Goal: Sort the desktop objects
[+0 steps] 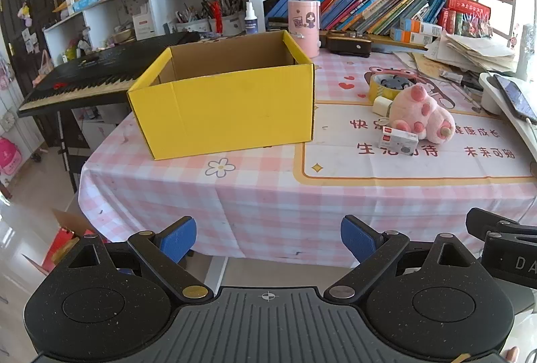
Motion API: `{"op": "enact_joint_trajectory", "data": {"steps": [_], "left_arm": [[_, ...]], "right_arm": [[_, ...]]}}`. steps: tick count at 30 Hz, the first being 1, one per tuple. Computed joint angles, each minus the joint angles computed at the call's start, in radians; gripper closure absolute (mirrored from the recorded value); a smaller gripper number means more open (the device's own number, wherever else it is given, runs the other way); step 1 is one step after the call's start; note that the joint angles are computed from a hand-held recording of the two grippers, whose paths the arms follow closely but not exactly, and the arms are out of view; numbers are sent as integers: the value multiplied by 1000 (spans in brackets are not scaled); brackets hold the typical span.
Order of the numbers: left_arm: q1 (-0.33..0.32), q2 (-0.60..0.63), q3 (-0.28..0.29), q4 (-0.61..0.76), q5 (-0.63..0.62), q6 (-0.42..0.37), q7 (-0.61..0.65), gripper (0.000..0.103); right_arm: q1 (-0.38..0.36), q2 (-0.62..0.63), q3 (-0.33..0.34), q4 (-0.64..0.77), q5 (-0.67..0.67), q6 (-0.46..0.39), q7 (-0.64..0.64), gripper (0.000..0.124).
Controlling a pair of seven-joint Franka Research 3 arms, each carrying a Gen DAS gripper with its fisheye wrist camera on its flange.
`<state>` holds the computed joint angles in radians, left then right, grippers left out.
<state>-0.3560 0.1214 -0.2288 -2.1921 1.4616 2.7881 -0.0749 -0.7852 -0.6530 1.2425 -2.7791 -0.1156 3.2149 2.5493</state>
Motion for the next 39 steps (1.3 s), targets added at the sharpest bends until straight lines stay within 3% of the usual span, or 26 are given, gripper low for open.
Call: {"op": "enact_joint_trajectory", "data": {"steps": [29,39], "left_arm": [[1,-12,-5,-13,3,-10,16,8],[-2,-16,-8,-15,-22,-20,36,8]], "right_arm": [[22,-14,-22,8,-13,-17,5,21],[7,-33,4,0,-7,-8,25,21]]}}
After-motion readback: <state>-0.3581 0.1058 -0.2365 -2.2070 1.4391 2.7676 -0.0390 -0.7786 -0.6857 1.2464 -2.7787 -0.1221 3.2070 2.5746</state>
